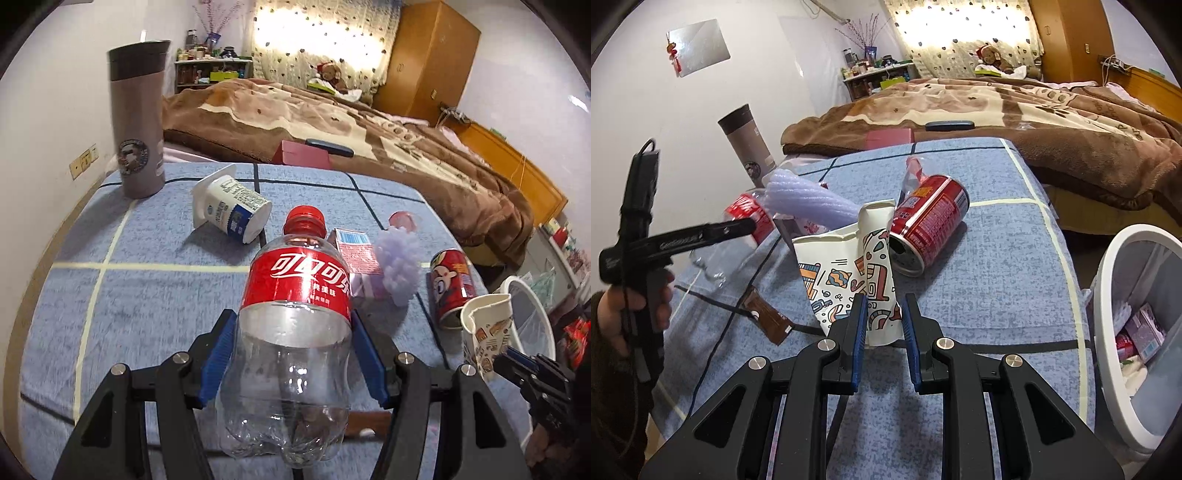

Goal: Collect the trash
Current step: 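Close the left gripper on the clear Coca-Cola bottle and lift it, then carry the bottle and paper cup over the bin and open both grippers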

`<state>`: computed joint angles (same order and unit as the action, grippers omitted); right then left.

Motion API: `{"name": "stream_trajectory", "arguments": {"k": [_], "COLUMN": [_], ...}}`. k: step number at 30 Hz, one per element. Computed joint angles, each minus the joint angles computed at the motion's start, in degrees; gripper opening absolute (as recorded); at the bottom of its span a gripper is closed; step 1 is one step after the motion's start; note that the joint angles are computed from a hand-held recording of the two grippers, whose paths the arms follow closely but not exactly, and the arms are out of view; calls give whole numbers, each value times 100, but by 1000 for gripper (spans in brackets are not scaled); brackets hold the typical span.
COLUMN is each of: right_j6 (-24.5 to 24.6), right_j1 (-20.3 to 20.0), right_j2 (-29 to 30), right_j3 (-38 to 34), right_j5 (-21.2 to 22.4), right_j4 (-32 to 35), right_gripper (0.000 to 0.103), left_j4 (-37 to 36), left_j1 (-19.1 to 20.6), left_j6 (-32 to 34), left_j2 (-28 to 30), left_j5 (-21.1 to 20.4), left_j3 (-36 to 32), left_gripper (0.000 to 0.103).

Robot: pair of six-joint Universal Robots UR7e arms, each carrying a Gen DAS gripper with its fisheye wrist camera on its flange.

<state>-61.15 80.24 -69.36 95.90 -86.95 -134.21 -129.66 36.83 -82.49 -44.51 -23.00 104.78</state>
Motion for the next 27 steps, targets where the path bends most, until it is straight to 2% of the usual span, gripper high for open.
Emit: {"name": "stream_trajectory", "arguments": {"k": [7,12,16,22,27], "right_j6": [5,52,61,87,166], "right_j1": [-52,-93,-133,-217,-310], "right_j2": [-115,-181,-243,-330,-366], "right_j3": [51,15,-5,-12,-99], "right_j5": [191,336,439,555,641], "right_j4": [-55,-46,-76,-68,-63], "right_gripper": [20,20,20,20,20], "left_j4": [207,-196,-168,-395,-1037], "left_j1": [-248,-387,-481,-579,-581], "left_j6": [-397,-182,-173,247,936], "left_j2": [61,249,417,751,1079], "left_j5": [80,87,136,158,105], "left_j3": [0,-56,-232,-596,-890], "left_gripper": [65,65,65,65,65]}}
